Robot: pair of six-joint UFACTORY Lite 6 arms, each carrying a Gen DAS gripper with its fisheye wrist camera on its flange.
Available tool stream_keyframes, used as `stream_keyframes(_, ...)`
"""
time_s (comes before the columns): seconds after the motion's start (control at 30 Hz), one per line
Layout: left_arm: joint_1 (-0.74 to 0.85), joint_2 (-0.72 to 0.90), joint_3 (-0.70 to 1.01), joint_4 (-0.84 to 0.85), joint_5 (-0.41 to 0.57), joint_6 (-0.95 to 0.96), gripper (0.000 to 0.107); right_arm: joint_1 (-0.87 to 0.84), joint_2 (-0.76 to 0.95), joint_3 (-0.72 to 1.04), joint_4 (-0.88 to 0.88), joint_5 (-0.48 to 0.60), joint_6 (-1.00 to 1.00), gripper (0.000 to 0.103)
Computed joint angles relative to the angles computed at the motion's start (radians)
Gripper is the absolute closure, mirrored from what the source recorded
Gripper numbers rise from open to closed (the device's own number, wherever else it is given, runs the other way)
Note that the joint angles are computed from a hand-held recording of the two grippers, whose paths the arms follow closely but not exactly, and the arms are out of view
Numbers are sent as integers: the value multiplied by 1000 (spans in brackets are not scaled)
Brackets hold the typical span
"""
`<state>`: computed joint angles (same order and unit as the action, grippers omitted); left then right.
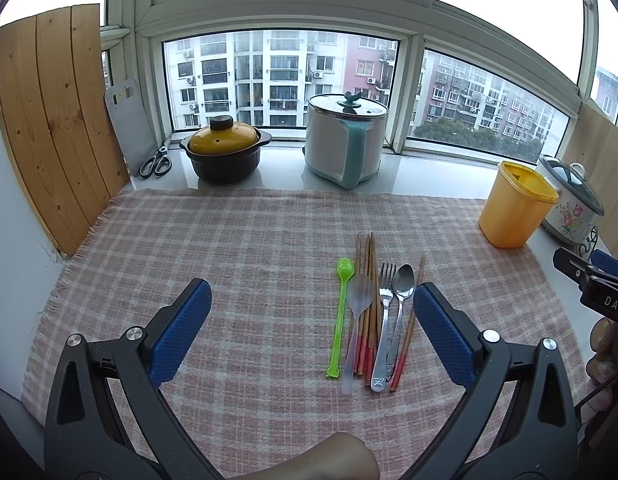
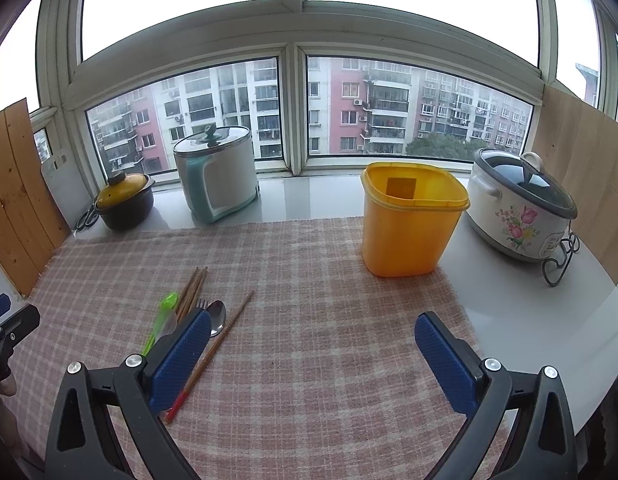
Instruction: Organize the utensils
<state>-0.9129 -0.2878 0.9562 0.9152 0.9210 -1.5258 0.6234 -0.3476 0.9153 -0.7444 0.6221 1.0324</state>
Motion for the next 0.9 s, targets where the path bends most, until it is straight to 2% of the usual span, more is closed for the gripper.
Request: stream_keyframes(0.9, -16, 39, 41, -8, 7, -4, 4, 1, 7, -2, 9, -4, -4, 0)
